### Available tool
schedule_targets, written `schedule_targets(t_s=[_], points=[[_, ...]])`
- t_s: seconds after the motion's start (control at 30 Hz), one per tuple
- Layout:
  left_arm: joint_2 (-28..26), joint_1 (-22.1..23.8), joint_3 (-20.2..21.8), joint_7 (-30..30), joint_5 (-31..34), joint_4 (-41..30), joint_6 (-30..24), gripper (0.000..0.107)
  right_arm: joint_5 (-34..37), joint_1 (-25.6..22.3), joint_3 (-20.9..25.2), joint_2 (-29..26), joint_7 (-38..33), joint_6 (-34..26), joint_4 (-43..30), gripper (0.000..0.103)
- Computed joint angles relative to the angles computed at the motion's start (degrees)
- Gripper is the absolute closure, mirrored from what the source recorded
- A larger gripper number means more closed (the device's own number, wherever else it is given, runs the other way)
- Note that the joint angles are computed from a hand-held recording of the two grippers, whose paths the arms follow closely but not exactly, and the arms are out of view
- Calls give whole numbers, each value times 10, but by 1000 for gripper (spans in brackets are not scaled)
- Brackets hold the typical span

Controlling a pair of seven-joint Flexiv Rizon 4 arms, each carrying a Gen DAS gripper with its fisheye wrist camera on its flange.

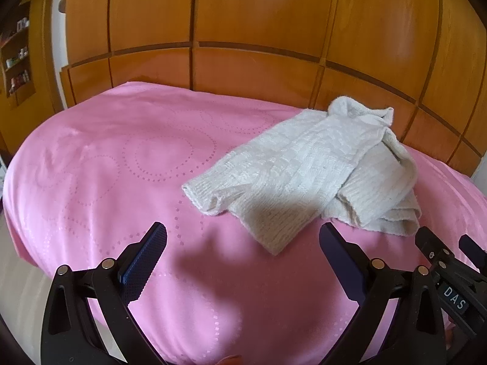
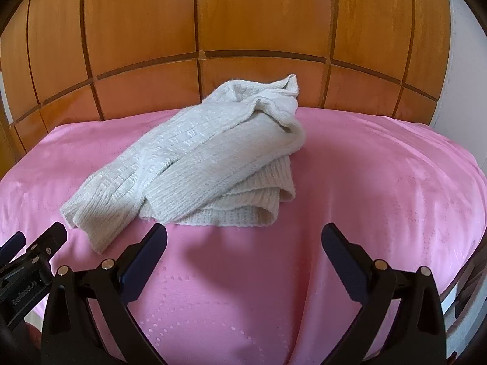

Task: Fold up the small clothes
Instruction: 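Move both grippers toward the crumpled cream sweater on the bed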

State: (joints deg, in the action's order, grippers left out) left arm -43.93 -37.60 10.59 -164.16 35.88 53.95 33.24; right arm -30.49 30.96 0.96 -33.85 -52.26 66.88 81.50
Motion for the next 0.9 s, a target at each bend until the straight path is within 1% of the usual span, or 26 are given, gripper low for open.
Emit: schedule_targets(t_s=[0.1, 0.23, 0.27, 0.47, 0.6, 0.63, 0.83, 0.9], points=[[-4, 5, -2, 5, -5, -6, 2, 8, 10, -4, 10, -8, -15, -16, -18, 2], [-5, 4, -1, 8, -6, -6, -1, 8, 15, -3, 10, -6, -20, -10, -13, 2], [-11, 6, -2, 13, -10, -18, -11, 8, 18, -5, 11, -6, -22, -7, -12, 2], [-20, 4, 2, 21, -10, -33, -29, 8, 55, -21, 32, -10, -47, -7, -20, 2], [-18, 5, 1, 18, -11, -26, -25, 8, 89, -33, 53, -13, -72, -6, -27, 2], [-19, 6, 1, 18, -12, -28, -26, 8, 105, -41, 66, -15, -87, -3, -31, 2], [-12, 10, 0, 8, -16, -9, -15, 8, 181, -68, 115, -27, -158, 7, -65, 2], [-8, 12, -1, 3, -17, 0, -9, 8, 204, -74, 129, -29, -184, 6, -75, 5]])
